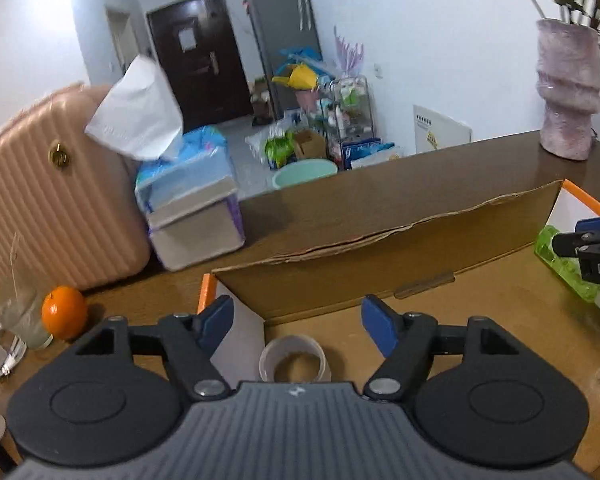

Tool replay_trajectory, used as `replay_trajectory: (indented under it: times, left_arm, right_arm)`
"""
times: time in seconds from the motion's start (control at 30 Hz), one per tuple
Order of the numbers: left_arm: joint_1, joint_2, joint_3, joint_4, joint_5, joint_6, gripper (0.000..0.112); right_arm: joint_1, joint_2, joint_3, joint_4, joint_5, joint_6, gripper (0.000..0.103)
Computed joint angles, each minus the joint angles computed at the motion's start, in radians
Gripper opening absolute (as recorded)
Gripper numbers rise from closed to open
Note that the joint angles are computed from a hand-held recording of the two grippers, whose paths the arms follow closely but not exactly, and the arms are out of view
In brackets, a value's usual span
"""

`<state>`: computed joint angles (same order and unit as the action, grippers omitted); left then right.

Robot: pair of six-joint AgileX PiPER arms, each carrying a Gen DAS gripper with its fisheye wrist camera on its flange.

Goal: Organize rigid objects
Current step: 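Carry the tape roll and green bottle into the cardboard box and open both grippers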

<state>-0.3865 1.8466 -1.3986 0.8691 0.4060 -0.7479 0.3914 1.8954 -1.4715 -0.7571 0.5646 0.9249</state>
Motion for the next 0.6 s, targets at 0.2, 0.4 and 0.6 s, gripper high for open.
replay_trajectory:
  times: [0.2,0.4,0.6]
  left_arm:
    - [-0.091,-0.035,0.085,0.256,-0.025,-0.207,0.081]
    - [-0.176,-0.060,0.141,0.538,0.047,-0.461,0.090]
    - [-0.150,-0.274,0.188,0.251,0.044,-0.310,0.100]
  right_arm:
    - [-0.044,-0.088,0.128,-0.007,-0.032,0.029,0.047]
    - [-0.122,-0.163,0.201,0.112,-0.102,-0.053,0.055]
    - [-0.069,-0.387,0.295,0.097,-0.094,-0.055,0.081]
